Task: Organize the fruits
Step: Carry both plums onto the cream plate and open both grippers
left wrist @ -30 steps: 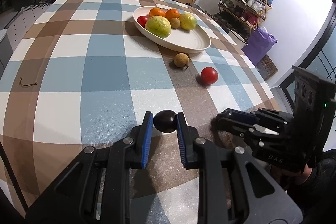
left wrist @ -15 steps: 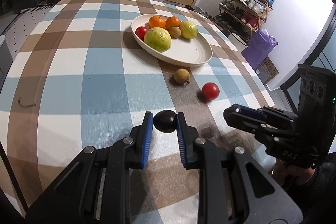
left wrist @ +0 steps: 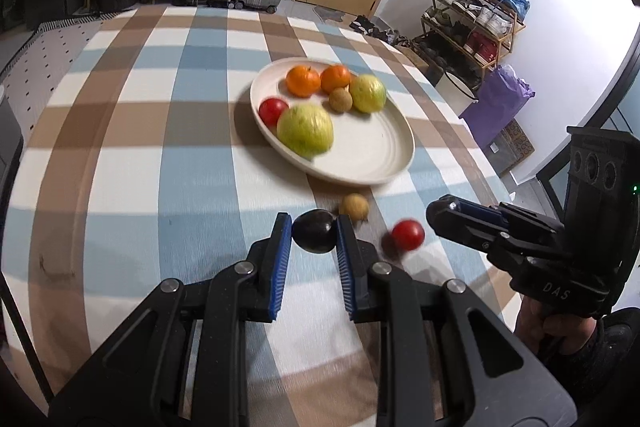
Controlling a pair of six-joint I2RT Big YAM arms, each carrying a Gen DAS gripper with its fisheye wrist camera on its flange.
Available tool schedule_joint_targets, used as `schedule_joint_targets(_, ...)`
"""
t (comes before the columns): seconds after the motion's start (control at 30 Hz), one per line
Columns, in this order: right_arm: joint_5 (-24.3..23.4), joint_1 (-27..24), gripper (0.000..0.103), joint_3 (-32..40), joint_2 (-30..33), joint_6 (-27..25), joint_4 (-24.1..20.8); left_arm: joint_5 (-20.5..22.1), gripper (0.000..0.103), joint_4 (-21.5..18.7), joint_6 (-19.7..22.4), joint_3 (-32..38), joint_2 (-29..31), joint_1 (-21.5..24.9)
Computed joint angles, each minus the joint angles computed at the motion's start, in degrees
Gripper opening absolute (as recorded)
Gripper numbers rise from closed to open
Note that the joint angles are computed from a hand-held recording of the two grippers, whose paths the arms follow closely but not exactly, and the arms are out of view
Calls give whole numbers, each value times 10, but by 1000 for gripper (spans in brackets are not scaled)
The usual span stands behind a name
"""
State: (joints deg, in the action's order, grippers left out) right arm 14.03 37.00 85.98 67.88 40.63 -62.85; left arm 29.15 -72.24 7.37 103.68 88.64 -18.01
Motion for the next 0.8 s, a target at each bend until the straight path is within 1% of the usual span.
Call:
schedule_joint_targets(0.2, -20, -36, 25, 18, 16, -27, 14, 2, 20, -13, -20, 85, 54, -4)
schedule_joint_targets(0.33, -35, -63, 25, 35, 32, -45, 19, 1, 20, -30, -27, 156, 98, -9)
schedule_joint_targets(0.43, -44, -77, 25, 49, 47, -58, 18, 2, 20, -46, -34, 210, 135, -14)
schedule_joint_targets(0.57, -54, -93, 25, 69, 69, -79, 12, 6, 20, -63, -56, 274, 183, -21)
schedule_joint_targets(0.7, -59, -112, 25, 89, 90, -102, 12, 5, 20, -87, -66, 342, 233, -27)
schedule_joint_targets(0.8, -66, -125, 25, 99, 102, -115, 13, 6, 20, -115, -64, 405, 276, -32)
